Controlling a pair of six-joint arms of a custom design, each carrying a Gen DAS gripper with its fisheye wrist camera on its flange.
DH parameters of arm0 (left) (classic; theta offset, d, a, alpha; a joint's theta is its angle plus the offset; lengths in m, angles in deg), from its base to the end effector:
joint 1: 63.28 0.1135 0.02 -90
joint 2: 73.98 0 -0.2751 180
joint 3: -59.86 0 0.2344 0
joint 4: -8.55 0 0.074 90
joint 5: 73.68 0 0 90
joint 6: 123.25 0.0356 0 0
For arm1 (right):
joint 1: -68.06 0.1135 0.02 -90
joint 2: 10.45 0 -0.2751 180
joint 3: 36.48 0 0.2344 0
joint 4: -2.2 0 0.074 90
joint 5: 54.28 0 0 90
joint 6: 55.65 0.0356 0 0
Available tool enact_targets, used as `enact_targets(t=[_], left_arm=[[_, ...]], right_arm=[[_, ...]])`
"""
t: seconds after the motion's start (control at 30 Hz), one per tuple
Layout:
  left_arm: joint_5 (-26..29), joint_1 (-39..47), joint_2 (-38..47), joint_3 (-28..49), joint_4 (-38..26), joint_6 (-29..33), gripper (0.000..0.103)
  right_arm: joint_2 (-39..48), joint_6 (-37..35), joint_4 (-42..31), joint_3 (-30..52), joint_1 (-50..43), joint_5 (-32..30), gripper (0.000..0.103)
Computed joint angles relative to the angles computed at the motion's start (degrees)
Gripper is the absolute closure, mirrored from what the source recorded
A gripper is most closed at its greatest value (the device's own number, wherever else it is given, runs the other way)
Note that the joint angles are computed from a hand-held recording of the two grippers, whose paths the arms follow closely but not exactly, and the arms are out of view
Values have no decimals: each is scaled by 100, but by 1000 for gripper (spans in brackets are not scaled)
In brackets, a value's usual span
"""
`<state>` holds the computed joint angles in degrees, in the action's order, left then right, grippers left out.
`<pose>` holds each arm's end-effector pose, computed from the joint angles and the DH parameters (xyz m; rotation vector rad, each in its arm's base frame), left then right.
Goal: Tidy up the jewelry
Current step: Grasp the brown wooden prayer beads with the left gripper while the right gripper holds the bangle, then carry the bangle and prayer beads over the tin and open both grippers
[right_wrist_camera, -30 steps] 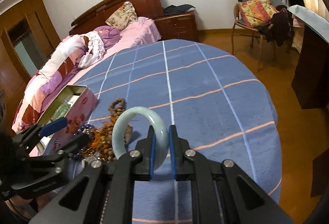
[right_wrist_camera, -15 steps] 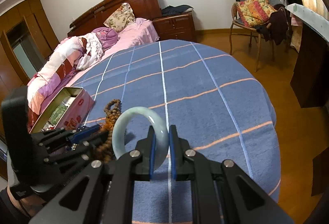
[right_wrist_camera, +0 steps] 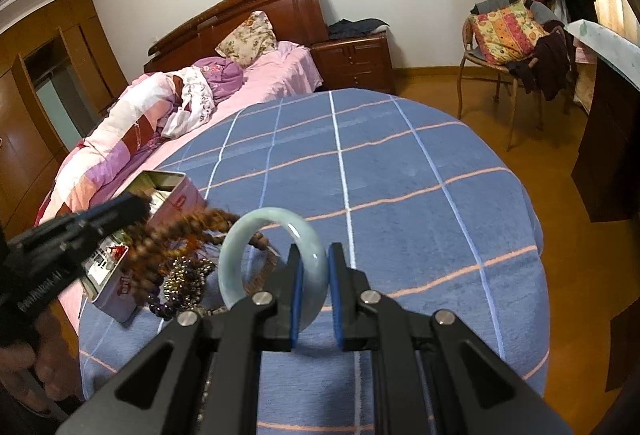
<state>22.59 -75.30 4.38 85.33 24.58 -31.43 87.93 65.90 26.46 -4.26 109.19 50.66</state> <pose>0.1884 -0.0441 0.1304 0.3275 2.1941 -0.2196 0.1834 0.1480 0.0989 -0.0578 2.2982 0.3645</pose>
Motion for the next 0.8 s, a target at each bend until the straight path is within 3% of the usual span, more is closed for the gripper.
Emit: enact_targets(t=[0.17, 0.47, 0.8], left_arm=[[3, 226, -533, -23, -271, 13, 96], [470, 959, -1271, 30, -817, 142, 96], [871, 1624, -1419, 69, -976, 239, 96]], right_arm=[[-99, -36, -79, 45, 70, 56, 88], [-260, -113, -268, 228, 238, 126, 88], [-157, -227, -553, 674, 524, 214, 88]])
